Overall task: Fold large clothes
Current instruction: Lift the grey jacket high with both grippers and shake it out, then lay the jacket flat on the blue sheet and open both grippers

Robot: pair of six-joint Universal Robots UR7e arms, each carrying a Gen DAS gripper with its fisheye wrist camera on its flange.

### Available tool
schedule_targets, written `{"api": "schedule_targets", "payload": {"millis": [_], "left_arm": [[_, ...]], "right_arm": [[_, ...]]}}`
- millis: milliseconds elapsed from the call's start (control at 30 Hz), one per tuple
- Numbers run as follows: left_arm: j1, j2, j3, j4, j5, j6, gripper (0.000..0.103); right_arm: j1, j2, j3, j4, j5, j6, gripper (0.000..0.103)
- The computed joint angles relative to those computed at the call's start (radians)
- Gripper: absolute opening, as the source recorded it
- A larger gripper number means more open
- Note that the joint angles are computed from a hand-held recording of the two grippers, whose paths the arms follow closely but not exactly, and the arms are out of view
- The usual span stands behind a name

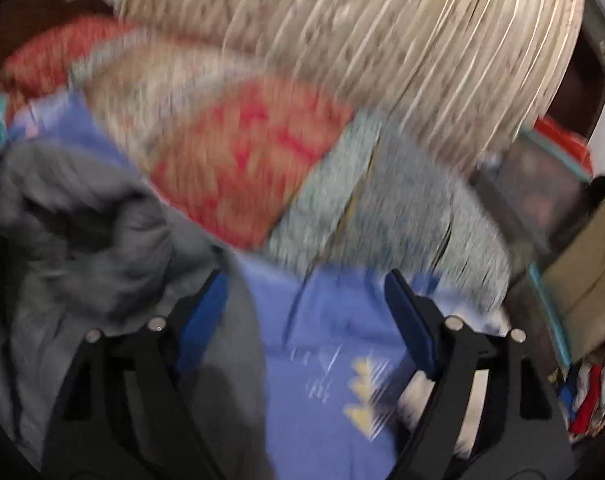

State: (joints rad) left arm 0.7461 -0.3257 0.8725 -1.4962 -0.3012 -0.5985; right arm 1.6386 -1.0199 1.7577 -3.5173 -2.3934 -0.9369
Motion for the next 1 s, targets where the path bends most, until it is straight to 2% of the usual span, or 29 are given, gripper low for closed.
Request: {"api": "schedule_targets", "payload": {"millis": [67,133,200,267,333,400,467,500,567,633,700,767,800,833,867,900,933,1000], "left_arm": [[0.026,0.0,0.09,0.038,-0.033,-0.091,0.038],[0.028,-0.022,0.187,0.007,0.003,-0.083,0.038],[0.042,-0.013,0.253,-0.138,0.048,0.048,0.039],[0.034,-0.042,0.329,-0.258,0.081,0.161,0.042],[0.043,-0.049,0.386,-0.424,0.089,0.301,0.051],[0.026,-0.09,0.451,-0.464,0.059,0.335,0.057],[0.018,-0.126,0.466,-0.445,0.027,0.353,0.062],[0.011,-0.156,0.483,-0.431,0.005,0.359,0.065],[-0.002,-0.209,0.514,-0.413,-0.028,0.386,0.068],[-0.008,-0.249,0.534,-0.388,-0.046,0.403,0.072],[-0.012,-0.284,0.553,-0.357,-0.053,0.417,0.072],[-0.012,-0.313,0.582,-0.357,-0.045,0.454,0.074],[-0.01,-0.327,0.59,-0.347,-0.035,0.448,0.075],[-0.007,-0.335,0.588,-0.336,-0.035,0.43,0.075],[-0.003,-0.347,0.588,-0.364,-0.049,0.43,0.075],[0.001,-0.356,0.588,-0.405,-0.078,0.438,0.075],[0.009,-0.366,0.576,-0.446,-0.137,0.431,0.075],[0.032,-0.377,0.526,-0.494,-0.272,0.355,0.076]], "right_arm": [[-0.055,-0.089,0.131,0.055,0.083,0.096,0.076],[-0.114,-0.209,0.273,0.103,0.177,0.148,0.077],[-0.173,-0.279,0.381,0.122,0.219,0.176,0.077],[-0.237,-0.37,0.493,0.147,0.307,0.226,0.081],[-0.284,-0.422,0.594,0.125,0.344,0.251,0.084],[-0.3,-0.455,0.649,0.115,0.351,0.255,0.084],[-0.322,-0.452,0.683,0.097,0.349,0.264,0.084],[-0.324,-0.429,0.68,0.083,0.313,0.274,0.08],[-0.345,-0.396,0.652,0.103,0.27,0.293,0.009],[-0.35,-0.331,0.62,-0.032,0.203,0.218,0.002],[-0.336,-0.259,0.521,-0.242,0.038,0.046,0.002],[-0.344,-0.227,0.417,-0.429,-0.06,-0.081,0.006],[-0.347,-0.24,0.382,-0.469,-0.088,-0.101,0.011],[-0.348,-0.259,0.378,-0.468,-0.091,-0.09,0.023],[-0.346,-0.308,0.401,-0.425,-0.067,-0.047,0.049],[-0.339,-0.345,0.429,-0.405,-0.033,-0.021,0.062],[-0.317,-0.387,0.471,-0.428,0.021,0.002,0.071],[-0.271,-0.437,0.529,-0.412,0.093,0.069,0.071]]}}
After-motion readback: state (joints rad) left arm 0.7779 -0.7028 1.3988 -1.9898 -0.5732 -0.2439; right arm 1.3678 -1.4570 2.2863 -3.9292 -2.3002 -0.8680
